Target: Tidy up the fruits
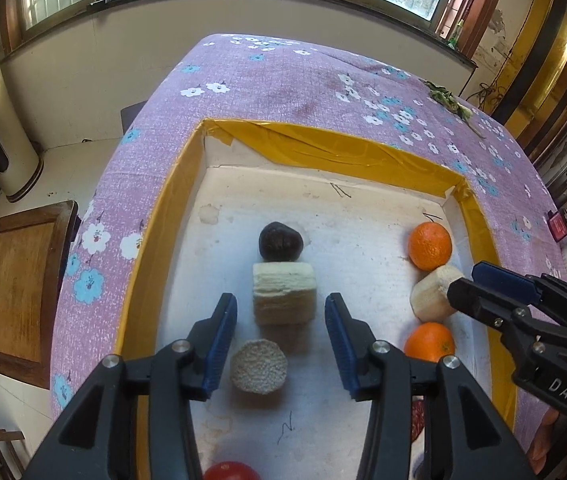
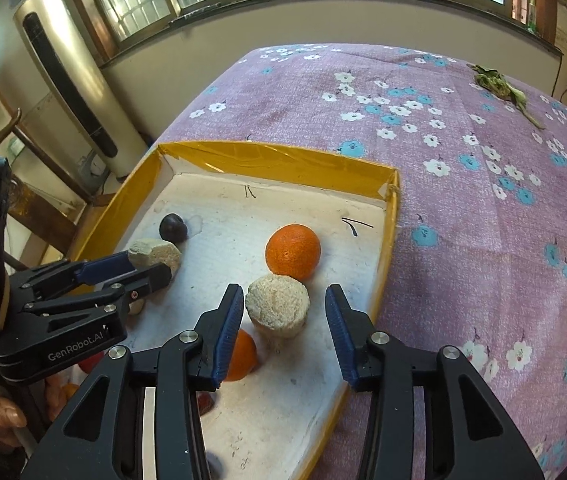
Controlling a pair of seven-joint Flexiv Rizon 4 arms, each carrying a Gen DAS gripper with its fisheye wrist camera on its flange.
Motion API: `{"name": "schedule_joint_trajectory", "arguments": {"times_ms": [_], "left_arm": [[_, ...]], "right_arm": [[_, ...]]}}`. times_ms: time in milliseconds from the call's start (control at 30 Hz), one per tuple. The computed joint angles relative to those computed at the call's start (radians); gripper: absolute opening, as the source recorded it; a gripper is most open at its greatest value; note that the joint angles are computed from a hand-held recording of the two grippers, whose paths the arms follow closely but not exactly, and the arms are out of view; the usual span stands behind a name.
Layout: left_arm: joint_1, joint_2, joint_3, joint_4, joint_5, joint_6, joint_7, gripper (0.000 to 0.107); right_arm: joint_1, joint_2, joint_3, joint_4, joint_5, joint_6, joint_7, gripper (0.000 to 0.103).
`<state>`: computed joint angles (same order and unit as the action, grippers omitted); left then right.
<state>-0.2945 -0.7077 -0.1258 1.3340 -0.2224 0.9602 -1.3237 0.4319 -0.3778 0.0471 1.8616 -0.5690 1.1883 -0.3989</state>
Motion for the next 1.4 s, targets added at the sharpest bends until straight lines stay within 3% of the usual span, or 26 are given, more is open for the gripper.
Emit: {"name": "schedule_joint_trajectory", "arguments": {"times_ms": [133,300,433,500,567,733,900,1000,1133,1233,1400], "left_arm": [[-0.006,0.038,0.012,0.057,0.016,0.069,-0.015,0.074],[0.021,0.084,-0.008,0.134,-0.013,0.111,-0.004,0.075],[0.013,0.150,0.014,0.234,-0.003,0.183,-0.044,0.087],[-0.007,0.190,0.041,0.291,0.028,0.239,-0.083,0.094],[-0.034,0.231,0.071,0.351,0.072,0.309,-0.131,0.096],[-0.082,0.322,0.110,0.477,0.150,0.406,-0.254,0.100],[-0.153,0.389,0.169,0.547,0.253,0.410,-0.437,0.100],[-0.161,0.430,0.168,0.586,0.294,0.389,-0.528,0.100],[-0.264,0.491,0.280,0.575,0.561,0.293,-0.820,0.100],[-0.250,0.538,0.260,0.626,0.600,0.281,-0.875,0.100],[-0.263,0.569,0.228,0.585,0.792,0.124,-1.010,0.103]], "right_arm": [[0.019,0.045,-0.014,0.036,-0.053,-0.012,0.050,0.045],[0.023,0.103,-0.009,0.091,-0.144,-0.027,0.139,0.053],[0.009,0.144,0.028,0.133,-0.169,-0.045,0.168,0.058],[0.008,0.167,0.046,0.151,-0.183,-0.076,0.174,0.062],[0.007,0.194,0.064,0.176,-0.203,-0.100,0.189,0.074],[-0.002,0.280,0.117,0.258,-0.247,-0.130,0.218,0.075],[-0.023,0.376,0.165,0.352,-0.323,-0.147,0.262,0.079],[-0.037,0.432,0.196,0.401,-0.360,-0.161,0.278,0.083],[-0.063,0.498,0.228,0.476,-0.420,-0.142,0.344,0.086],[-0.077,0.534,0.250,0.517,-0.479,-0.147,0.416,0.086],[-0.062,0.561,0.281,0.545,-0.458,-0.173,0.442,0.086]]}}
